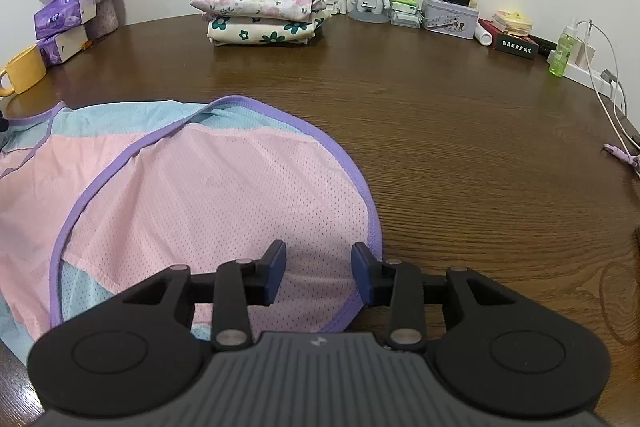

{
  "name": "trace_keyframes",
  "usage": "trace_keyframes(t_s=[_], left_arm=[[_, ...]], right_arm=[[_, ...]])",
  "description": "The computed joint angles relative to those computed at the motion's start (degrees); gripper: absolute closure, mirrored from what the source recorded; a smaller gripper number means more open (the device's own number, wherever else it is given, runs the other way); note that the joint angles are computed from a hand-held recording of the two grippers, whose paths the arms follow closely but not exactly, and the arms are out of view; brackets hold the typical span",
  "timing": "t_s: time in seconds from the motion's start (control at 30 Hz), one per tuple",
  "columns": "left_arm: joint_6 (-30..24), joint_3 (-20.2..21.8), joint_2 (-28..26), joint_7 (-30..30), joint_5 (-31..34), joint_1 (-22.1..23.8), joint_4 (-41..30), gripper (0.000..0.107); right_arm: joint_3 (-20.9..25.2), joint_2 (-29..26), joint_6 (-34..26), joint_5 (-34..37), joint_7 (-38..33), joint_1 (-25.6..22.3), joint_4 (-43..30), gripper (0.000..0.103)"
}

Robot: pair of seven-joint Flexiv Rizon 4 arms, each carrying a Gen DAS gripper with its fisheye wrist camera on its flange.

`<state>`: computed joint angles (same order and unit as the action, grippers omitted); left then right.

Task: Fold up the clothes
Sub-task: 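Grasp the purple-trimmed hem with the left gripper and tug it straight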

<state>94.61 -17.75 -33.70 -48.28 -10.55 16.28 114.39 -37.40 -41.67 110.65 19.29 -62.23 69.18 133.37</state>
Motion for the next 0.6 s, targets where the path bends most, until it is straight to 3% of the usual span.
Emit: trace_keyframes(t_s=[0.07, 0.13, 0.3, 0.33, 0.37, 0.47, 0.6], left_arm=[[1.97, -2.26, 0.54, -0.26, -0.03, 2.53, 1.00, 0.049], [1.44, -0.99, 0.87, -0.01, 0.81, 2.31, 0.75, 0.050], [-6.14, 2.04, 0.15, 2.94, -0.29, 0.07, -1.35, 0.055], [-7.12, 2.94, -0.25, 3.45, -0.69, -0.86, -1.93, 0.071], [-8.10, 3.85, -0.67, 3.94, -1.06, -1.79, -2.54, 0.101], [-4.98, 9.10, -2.10, 3.01, -0.60, -7.27, -4.16, 0.102], [-3.07, 21.94, -5.27, -4.34, -0.06, -19.25, -9.59, 0.102]], right_arm=[[-0.12, 0.02, -0.14, -0.01, -0.01, 0.08, -0.07, 0.066], [-0.24, 0.07, -0.30, -0.08, 0.04, 0.17, -0.10, 0.066], [-0.31, -0.15, -0.11, 0.16, 0.35, 0.43, -0.07, 0.066], [-0.47, -0.26, -0.21, 0.25, 0.47, 0.62, -0.10, 0.066], [-0.64, -0.31, -0.33, 0.28, 0.58, 0.80, -0.10, 0.066], [-1.24, -0.40, -0.81, 0.09, 0.87, 1.31, -0.07, 0.066], [-2.01, -0.61, -1.25, -0.46, 1.31, 1.91, -0.02, 0.065]])
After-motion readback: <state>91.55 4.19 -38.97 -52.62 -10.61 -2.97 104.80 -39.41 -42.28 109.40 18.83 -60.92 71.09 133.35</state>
